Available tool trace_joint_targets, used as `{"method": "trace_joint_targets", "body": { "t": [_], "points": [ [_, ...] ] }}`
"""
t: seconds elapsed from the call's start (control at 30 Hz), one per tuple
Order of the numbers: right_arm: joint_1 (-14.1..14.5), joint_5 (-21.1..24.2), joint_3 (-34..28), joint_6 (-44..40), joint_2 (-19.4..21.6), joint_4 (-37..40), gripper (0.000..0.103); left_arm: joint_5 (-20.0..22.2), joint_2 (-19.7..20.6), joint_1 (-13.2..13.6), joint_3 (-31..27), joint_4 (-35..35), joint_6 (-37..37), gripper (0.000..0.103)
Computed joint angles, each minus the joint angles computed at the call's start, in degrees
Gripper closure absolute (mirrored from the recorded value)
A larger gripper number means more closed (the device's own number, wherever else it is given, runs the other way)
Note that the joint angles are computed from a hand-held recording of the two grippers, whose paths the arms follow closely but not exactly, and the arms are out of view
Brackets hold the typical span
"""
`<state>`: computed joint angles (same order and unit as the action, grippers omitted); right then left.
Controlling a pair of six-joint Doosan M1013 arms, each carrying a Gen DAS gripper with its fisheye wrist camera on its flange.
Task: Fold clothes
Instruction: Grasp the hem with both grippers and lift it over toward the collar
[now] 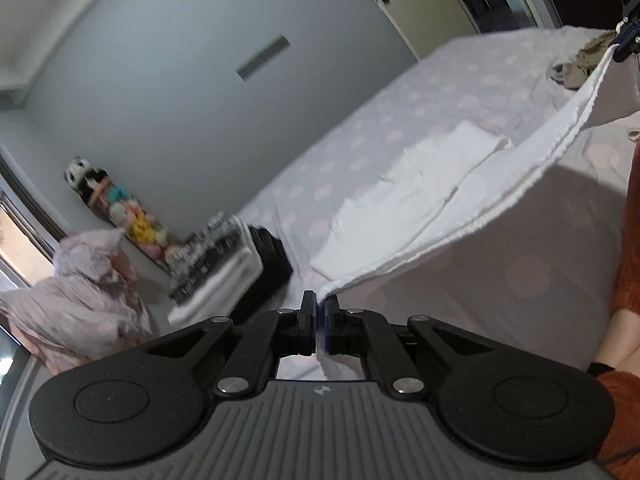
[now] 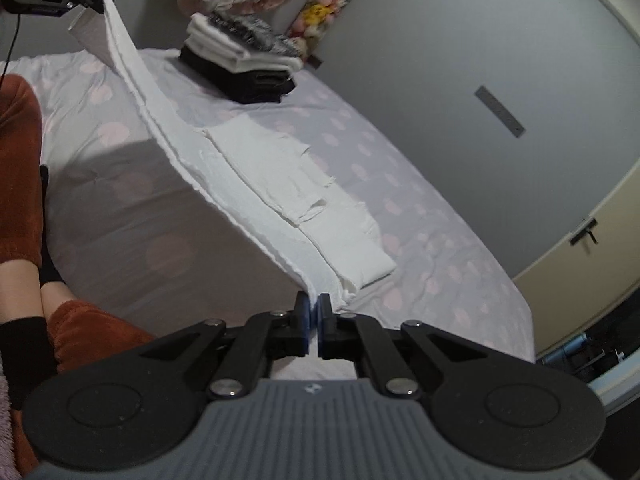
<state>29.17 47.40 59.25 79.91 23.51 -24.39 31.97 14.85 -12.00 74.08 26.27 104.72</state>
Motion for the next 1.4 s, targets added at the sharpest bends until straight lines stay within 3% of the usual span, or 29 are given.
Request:
{"method": "trace_joint_targets", "body": {
  "t": [0.17,0.4,0.57,0.77,1.13,1.4],
  "points": [
    [0.7,-2.7,3.1,3.3,-2.3,-1.5,0.100,1.3,-0.7,-0.8,0.1,3.5,-6.1,0.099],
    [2.2,-5.7,7.8,6.0,-6.7,-4.1,0.100,0.2,-4.3,-1.3,3.1,5.4,-5.5,0.099],
    [3.3,-6.4,10.6,8.5,-9.6,-7.1,0.100,1.0,-7.2,-1.5,5.4,2.8,-2.2,0.099],
    [4.4,-6.9,10.9,11.1,-10.2,-11.7,0.100,1.2,-7.1,-2.2,5.0,4.7,-2.9,0.099],
    [2.4,-4.3,0.6,9.3,-2.3,-14.7,0.100,4.0,1.9,-2.1,-5.6,9.7,-5.8,0.099],
    [-0.4,1.2,-16.1,3.0,9.2,-11.2,0.100,10.3,12.0,-1.0,-18.6,7.5,-2.0,0.099]
  ]
}}
